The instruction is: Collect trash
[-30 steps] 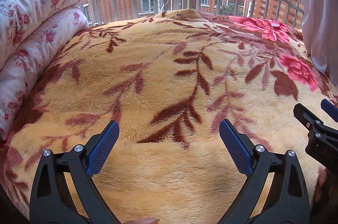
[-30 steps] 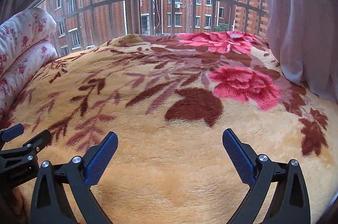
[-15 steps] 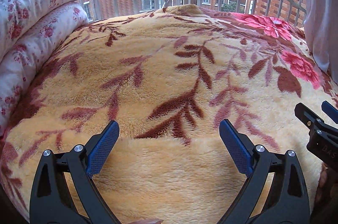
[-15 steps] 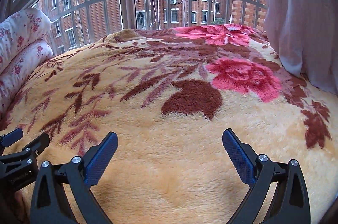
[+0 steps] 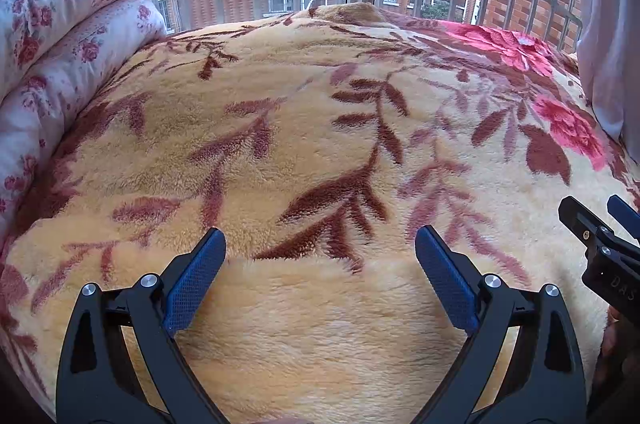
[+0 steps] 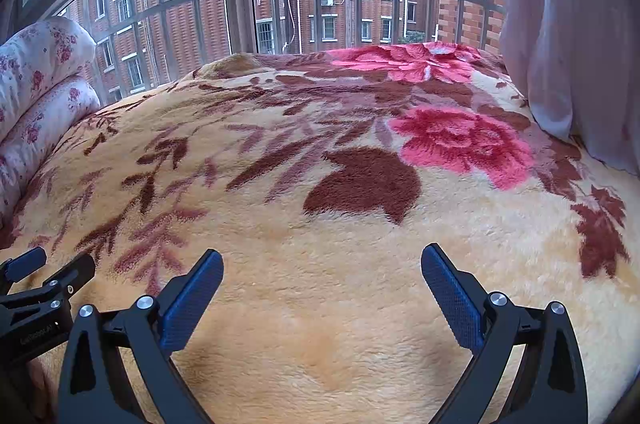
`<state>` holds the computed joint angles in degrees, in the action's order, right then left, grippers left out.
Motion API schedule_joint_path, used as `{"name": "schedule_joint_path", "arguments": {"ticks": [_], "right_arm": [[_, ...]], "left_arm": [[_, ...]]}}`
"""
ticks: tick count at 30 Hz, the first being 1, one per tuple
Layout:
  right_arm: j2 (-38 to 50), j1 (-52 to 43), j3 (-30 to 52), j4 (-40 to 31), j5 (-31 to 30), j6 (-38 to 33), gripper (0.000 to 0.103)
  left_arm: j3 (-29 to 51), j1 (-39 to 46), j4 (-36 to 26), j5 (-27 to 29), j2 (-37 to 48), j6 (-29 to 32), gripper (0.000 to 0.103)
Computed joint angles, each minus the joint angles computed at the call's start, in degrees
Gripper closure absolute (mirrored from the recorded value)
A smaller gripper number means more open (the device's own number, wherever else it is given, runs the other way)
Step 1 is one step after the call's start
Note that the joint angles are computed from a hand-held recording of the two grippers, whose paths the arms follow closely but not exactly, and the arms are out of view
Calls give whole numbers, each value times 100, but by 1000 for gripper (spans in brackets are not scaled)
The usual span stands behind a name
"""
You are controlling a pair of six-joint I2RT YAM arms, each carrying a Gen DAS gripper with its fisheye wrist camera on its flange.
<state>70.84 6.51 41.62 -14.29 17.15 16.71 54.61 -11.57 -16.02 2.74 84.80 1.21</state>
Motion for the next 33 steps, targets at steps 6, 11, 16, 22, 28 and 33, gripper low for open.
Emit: {"name": "schedule_joint_path", "arguments": {"ticks": [6,11,16,22,28,33], "right_arm": [[2,-6,2,3,-8,-4,5],[5,-6,4,1,-11,-1,5],[3,-13,7,-2,-18,-8,5],[32,-38,1,4,-83,7,5],[88,-243,-13,-3,-456,93,5],[79,-260,-27,3,-470,105,5]], "left_arm": [[-16,-18,0,-20,8,9,10],[-7,-33,-11,-39,17,6,10],[-5,-34,-16,-26,14,2,10],[-193,-7,247,5,-148,0,10],[177,105,-186,217,204,-5,10],[467,149,-489,239,524,-63,10]]}}
